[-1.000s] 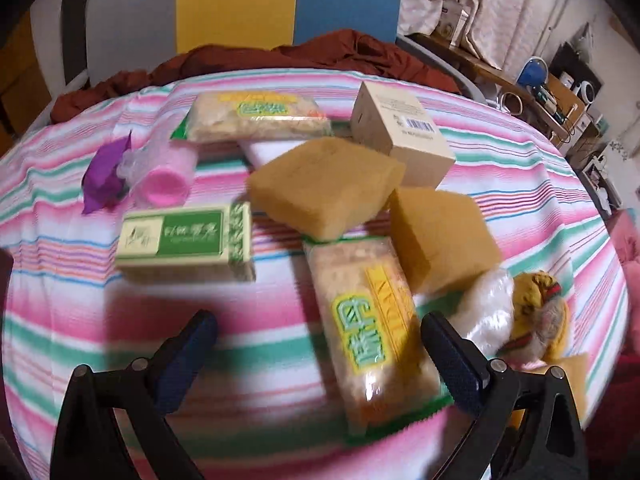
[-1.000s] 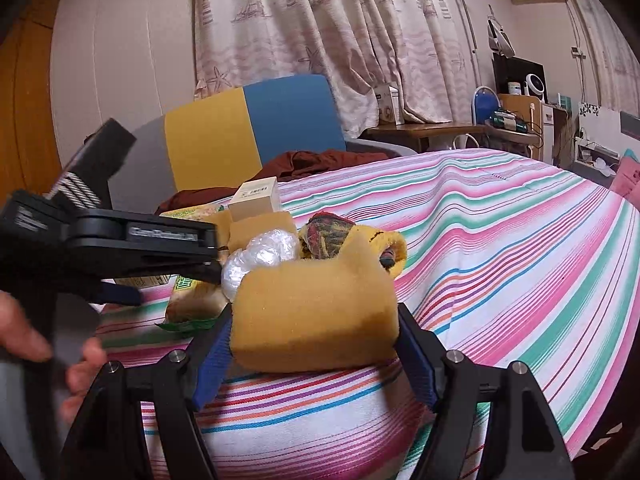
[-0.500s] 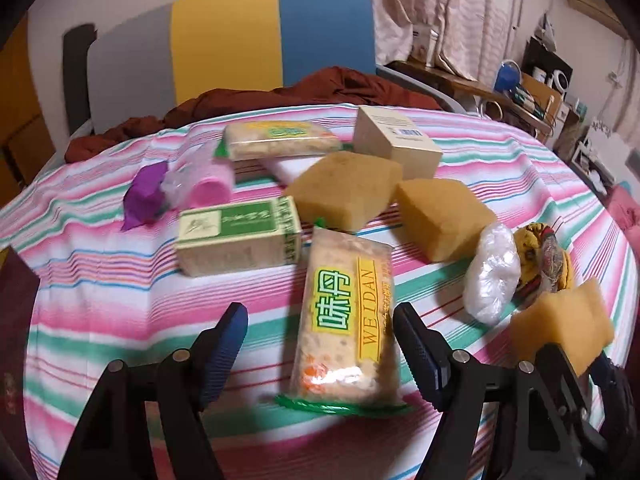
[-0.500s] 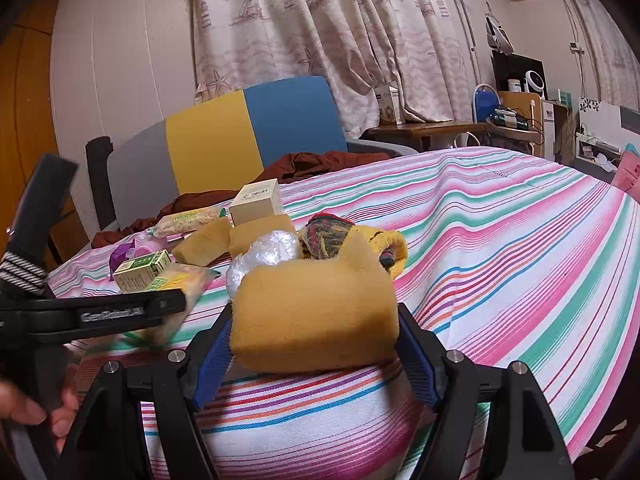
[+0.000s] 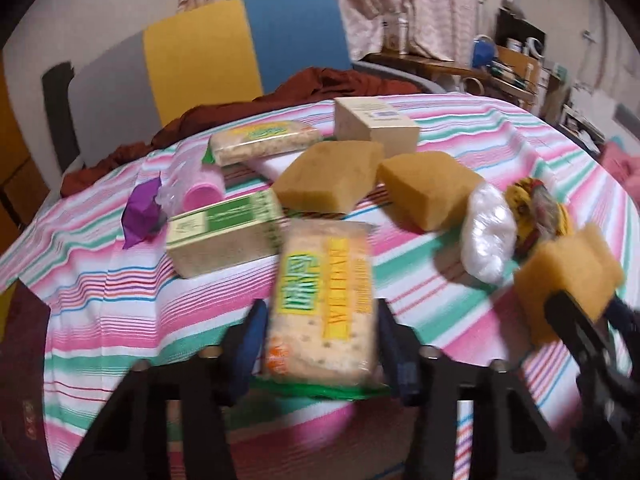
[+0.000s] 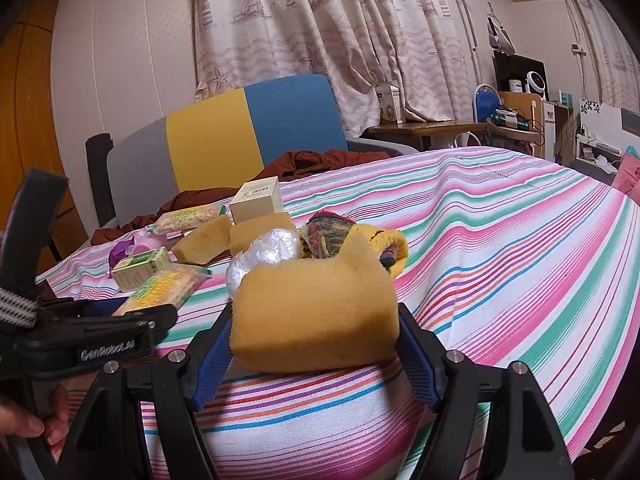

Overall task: Organize objects
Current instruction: 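Grasp the WEIDAN cracker packet with the left tool while the right tool holds the sponge, then carry the cracker packet and sponge into the gold tray and release both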

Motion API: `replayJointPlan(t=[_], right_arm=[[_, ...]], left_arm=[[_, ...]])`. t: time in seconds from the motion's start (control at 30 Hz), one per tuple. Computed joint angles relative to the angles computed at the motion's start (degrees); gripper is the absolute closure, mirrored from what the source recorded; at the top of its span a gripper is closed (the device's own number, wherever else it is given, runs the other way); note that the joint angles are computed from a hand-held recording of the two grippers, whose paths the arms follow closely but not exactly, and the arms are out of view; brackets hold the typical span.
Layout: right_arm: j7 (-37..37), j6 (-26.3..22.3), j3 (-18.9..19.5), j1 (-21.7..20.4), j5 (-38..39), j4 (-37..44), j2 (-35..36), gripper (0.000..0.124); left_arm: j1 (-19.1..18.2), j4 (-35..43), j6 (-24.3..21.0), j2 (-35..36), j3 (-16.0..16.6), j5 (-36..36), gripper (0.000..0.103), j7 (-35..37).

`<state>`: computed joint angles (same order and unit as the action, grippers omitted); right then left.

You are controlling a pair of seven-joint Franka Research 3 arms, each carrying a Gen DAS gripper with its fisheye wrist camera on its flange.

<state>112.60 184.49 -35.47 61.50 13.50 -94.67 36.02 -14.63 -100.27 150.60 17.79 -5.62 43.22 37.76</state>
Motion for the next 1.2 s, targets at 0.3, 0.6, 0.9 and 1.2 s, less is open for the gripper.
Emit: replayJointPlan(t=[0.3, 0.6, 0.9, 1.2], right_arm=[[0.95, -1.16, -0.33, 0.03, -1.70, 0.38, -0.01, 0.048], [4.50, -8.21, 1.04, -0.93, -6.37, 1.37, -2.55, 0.051], [1.86, -9.17, 15.45, -9.62, -10.68, 1.27, -7.10, 0.051], [-2.82, -12.19, 31.59, -19.24, -12.87, 3.72, -7.52, 0.051]], left_arm=[[0.25, -9.45, 5.35, -6.29, 1.15, 8.57, 0.054, -8.17], [4.00, -19.81, 10.15, -13.94, -1.34, 16.33, 0.054, -17.81], [8.42, -29.76, 15.01, -21.84, -3.28, 11.12, 0.055, -18.12], [14.77, -39.62, 19.53, -32.25, -5.80, 7.90, 0.055, -20.80]])
